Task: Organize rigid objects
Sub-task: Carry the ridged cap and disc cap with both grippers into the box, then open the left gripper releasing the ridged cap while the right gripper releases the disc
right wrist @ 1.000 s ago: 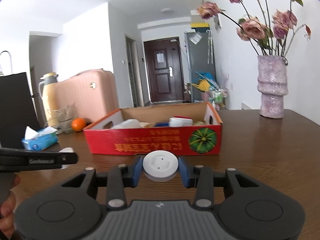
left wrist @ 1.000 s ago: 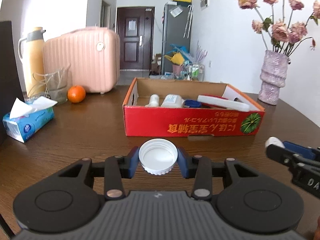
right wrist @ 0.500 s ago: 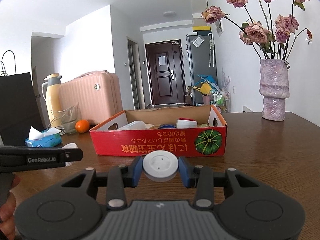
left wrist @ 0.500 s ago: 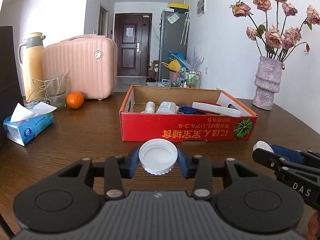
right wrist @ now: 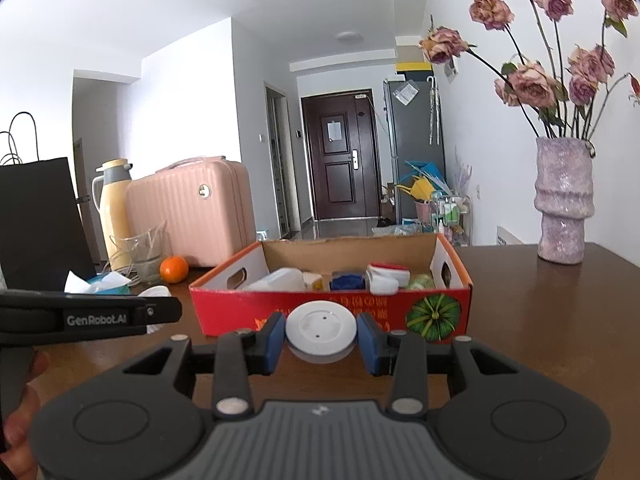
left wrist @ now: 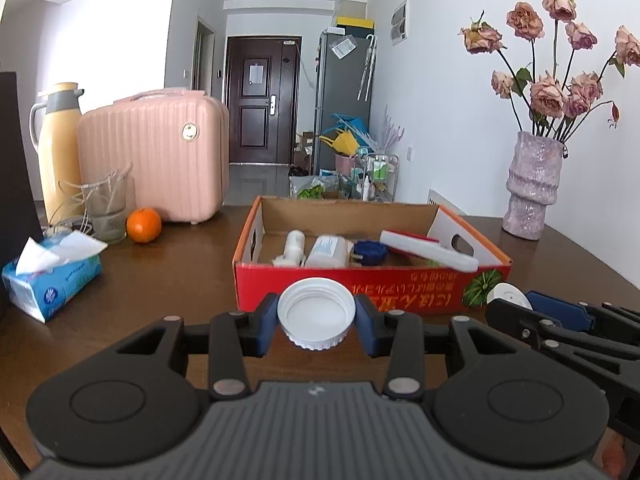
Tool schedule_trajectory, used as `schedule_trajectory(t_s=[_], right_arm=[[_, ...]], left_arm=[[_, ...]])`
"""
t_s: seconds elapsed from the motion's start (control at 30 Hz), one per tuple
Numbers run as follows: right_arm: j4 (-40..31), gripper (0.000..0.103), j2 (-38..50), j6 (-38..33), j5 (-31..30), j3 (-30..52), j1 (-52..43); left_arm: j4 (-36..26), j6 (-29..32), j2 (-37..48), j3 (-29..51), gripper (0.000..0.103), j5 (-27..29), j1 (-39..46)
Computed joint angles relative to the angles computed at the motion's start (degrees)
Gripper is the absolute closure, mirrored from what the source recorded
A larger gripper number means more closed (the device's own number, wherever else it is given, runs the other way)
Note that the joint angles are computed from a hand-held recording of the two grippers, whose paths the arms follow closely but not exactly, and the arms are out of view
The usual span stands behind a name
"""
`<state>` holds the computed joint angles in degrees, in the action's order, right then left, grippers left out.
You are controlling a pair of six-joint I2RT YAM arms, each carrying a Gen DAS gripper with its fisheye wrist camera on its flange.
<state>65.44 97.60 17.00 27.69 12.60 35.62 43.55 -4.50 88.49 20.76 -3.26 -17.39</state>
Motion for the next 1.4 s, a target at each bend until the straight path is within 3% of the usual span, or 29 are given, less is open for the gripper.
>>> schedule_trajectory(t_s=[0.4,1.4], right_arm=[[-6.7,0.065,-0.6,-4.4,-4.9,7.6,-5.1],[-11.6,0.065,15.0,-4.4,-12.6,26.6,-13.9]], left_arm=[[-3.1,0.6,3.5,8.2,0.061,0.4,0.3],[-8.1,-1.9,22.3,29.5,0.061,1.0,2.3]])
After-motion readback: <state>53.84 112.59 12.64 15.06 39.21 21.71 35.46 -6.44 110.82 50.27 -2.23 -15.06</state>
